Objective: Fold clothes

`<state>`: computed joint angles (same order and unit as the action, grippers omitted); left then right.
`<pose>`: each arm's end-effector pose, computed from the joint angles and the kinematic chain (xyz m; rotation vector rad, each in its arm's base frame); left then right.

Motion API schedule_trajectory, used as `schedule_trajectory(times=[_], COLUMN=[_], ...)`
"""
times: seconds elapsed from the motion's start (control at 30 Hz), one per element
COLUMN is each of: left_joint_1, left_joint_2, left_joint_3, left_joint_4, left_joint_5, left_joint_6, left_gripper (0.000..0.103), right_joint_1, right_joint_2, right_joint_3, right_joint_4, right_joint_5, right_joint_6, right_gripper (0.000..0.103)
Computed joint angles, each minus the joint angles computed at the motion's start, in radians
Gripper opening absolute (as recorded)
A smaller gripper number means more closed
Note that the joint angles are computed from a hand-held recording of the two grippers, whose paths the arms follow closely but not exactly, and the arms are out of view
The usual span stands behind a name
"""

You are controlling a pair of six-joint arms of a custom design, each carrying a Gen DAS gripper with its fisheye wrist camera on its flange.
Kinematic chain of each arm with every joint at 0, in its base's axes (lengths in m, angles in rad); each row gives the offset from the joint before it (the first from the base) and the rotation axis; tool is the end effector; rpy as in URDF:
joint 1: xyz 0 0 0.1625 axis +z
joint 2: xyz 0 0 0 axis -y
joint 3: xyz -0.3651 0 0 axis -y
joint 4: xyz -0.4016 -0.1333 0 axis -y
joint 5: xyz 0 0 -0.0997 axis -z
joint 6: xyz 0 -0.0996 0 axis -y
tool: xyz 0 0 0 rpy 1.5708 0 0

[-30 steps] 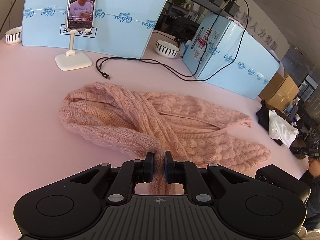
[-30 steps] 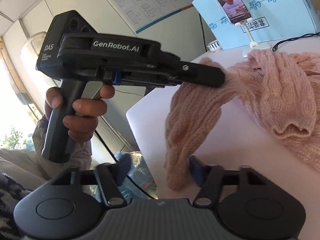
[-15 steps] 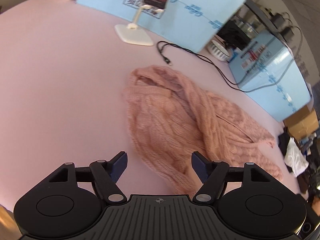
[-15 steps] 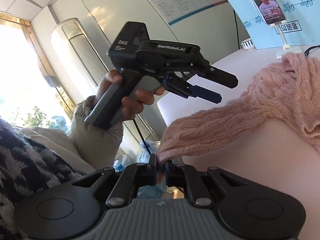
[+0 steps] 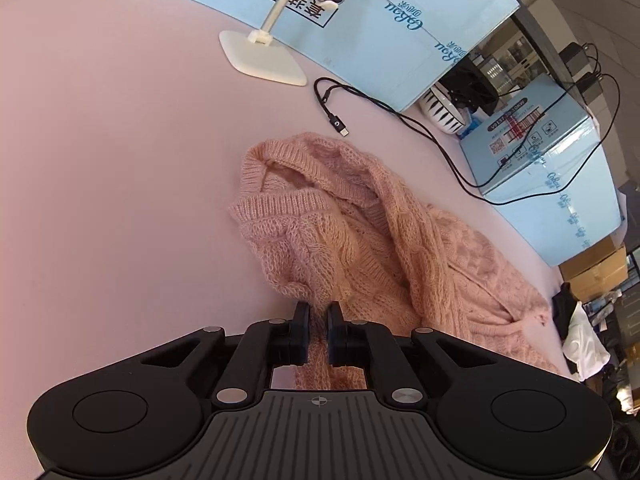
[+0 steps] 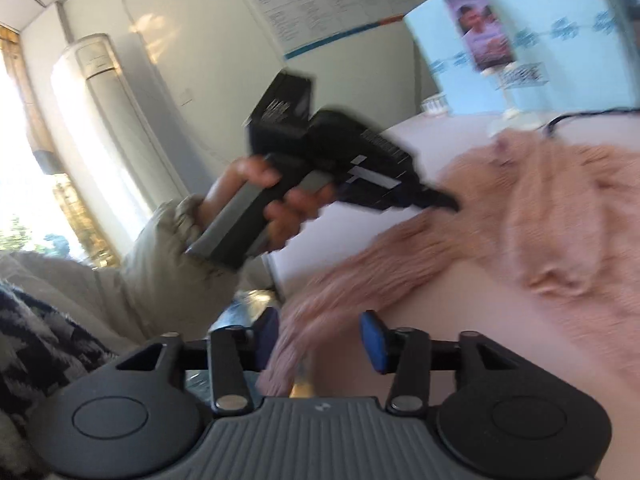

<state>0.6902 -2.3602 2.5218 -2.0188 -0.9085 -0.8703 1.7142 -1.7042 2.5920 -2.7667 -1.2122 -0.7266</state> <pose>-0.0728 -0.3124 0.3078 -0.1227 2.7634 -0.9846 0.2134 -0.3008 0.1542 -1.2659 2.5351 -0.5689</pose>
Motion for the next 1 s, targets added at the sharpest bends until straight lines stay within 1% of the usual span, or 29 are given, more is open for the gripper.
schedule_trajectory(times=[0.03, 0.07, 0.1, 0.13, 0.17, 0.23, 0.27, 0.3, 0.33, 0.37, 0.4, 0.43, 0.47, 0.5, 0.53, 0.57, 0.6, 0.63, 0.67, 0.7, 0.73, 0.77, 0.83, 0.87, 0.9, 0.93, 0.97, 1.0], left_joint_1=[0.0, -0.007, -0.014, -0.029, -0.049, -0.077, -0.087, -0.098, -0.104, -0.11, -0.11, -0.094, -0.068, -0.048, -0.037, -0.044, -0.061, -0.077, -0.072, -0.033, 0.014, 0.062, 0.124, 0.155, 0.166, 0.165, 0.151, 0.149], left_joint_2=[-0.034, -0.07, -0.107, -0.146, -0.179, -0.215, -0.224, -0.234, -0.238, -0.241, -0.241, -0.228, -0.202, -0.179, -0.149, -0.126, -0.136, -0.145, -0.135, -0.096, -0.037, 0.039, 0.156, 0.228, 0.258, 0.285, 0.297, 0.312], left_joint_3=[0.002, 0.003, 0.004, 0.004, 0.003, 0.002, 0.001, -0.001, -0.005, -0.01, -0.015, -0.026, -0.046, -0.067, -0.101, -0.139, -0.146, -0.152, -0.16, -0.172, -0.186, -0.198, -0.217, -0.228, -0.217, -0.196, -0.176, -0.173], left_joint_4=[0.026, 0.064, 0.103, 0.157, 0.214, 0.282, 0.303, 0.33, 0.348, 0.368, 0.381, 0.374, 0.362, 0.36, 0.376, 0.398, 0.389, 0.376, 0.335, 0.255, 0.168, 0.09, 0.025, 0.005, -0.03, -0.086, -0.127, -0.15], left_joint_5=[-0.008, -0.009, -0.01, -0.006, 0.003, 0.009, 0.009, 0.008, 0.004, -0.004, -0.013, -0.034, -0.065, -0.089, -0.1, -0.08, -0.044, -0.008, 0.014, 0.011, 0.013, 0.021, 0.028, 0.037, 0.041, 0.06, 0.085, 0.079], left_joint_6=[-0.01, -0.029, -0.049, -0.076, -0.105, -0.134, -0.144, -0.152, -0.153, -0.15, -0.143, -0.118, -0.081, -0.057, -0.039, -0.026, -0.007, 0.016, 0.051, 0.103, 0.152, 0.195, 0.269, 0.316, 0.361, 0.419, 0.457, 0.475], left_gripper=[0.007, 0.007, 0.007, 0.007, 0.007, 0.007, 0.007, 0.007, 0.008, 0.008, 0.011, 0.012, 0.016, 0.027, 0.034, 0.049, 0.063, 0.069, 0.079, 0.079, 0.079, 0.079, 0.077, 0.075, 0.065, 0.064, 0.044, 0.016], right_joint_1=[0.008, 0.015, 0.008, -0.013, -0.02, -0.017, -0.021, -0.021, -0.041, -0.043, -0.042, -0.045, -0.044, -0.034, -0.03, -0.028, -0.036, -0.047, -0.049, -0.05, -0.053, -0.053, -0.058, -0.068, -0.079, -0.086, -0.095, -0.098], right_joint_2=[-0.014, -0.025, -0.014, 0.021, 0.039, 0.093, 0.121, 0.136, 0.144, 0.172, 0.206, 0.245, 0.275, 0.311, 0.338, 0.339, 0.336, 0.33, 0.328, 0.323, 0.316, 0.299, 0.285, 0.271, 0.259, 0.243, 0.228, 0.227], right_joint_3=[-0.011, -0.02, -0.045, -0.087, -0.118, -0.193, -0.221, -0.23, -0.23, -0.241, -0.249, -0.256, -0.262, -0.274, -0.283, -0.283, -0.282, -0.275, -0.272, -0.268, -0.263, -0.263, -0.261, -0.255, -0.247, -0.251, -0.25, -0.253], right_joint_4=[-0.044, -0.109, -0.206, -0.268, -0.292, -0.282, -0.288, -0.309, -0.344, -0.388, -0.447, -0.514, -0.556, -0.592, -0.625, -0.626, -0.623, -0.632, -0.635, -0.636, -0.63, -0.6, -0.582, -0.569, -0.564, -0.54, -0.515, -0.512], right_joint_5=[-0.04, -0.115, -0.219, -0.324, -0.429, -0.637, -0.704, -0.73, -0.716, -0.737, -0.762, -0.795, -0.817, -0.859, -0.882, -0.882, -0.868, -0.848, -0.842, -0.835, -0.826, -0.82, -0.805, -0.78, -0.757, -0.731, -0.717, -0.717], right_joint_6=[0.097, 0.17, 0.274, 0.379, 0.484, 0.681, 0.753, 0.788, 0.784, 0.801, 0.807, 0.776, 0.741, 0.714, 0.692, 0.699, 0.699, 0.696, 0.697, 0.697, 0.698, 0.707, 0.716, 0.727, 0.739, 0.745, 0.725, 0.717], right_gripper=[0.083, 0.084, 0.084, 0.084, 0.082, 0.078, 0.069, 0.069, 0.068, 0.062, 0.04, 0.018, 0.006, 0.006, 0.006, 0.006, 0.006, 0.006, 0.007, 0.007, 0.007, 0.007, 0.007, 0.007, 0.007, 0.007, 0.006, 0.006])
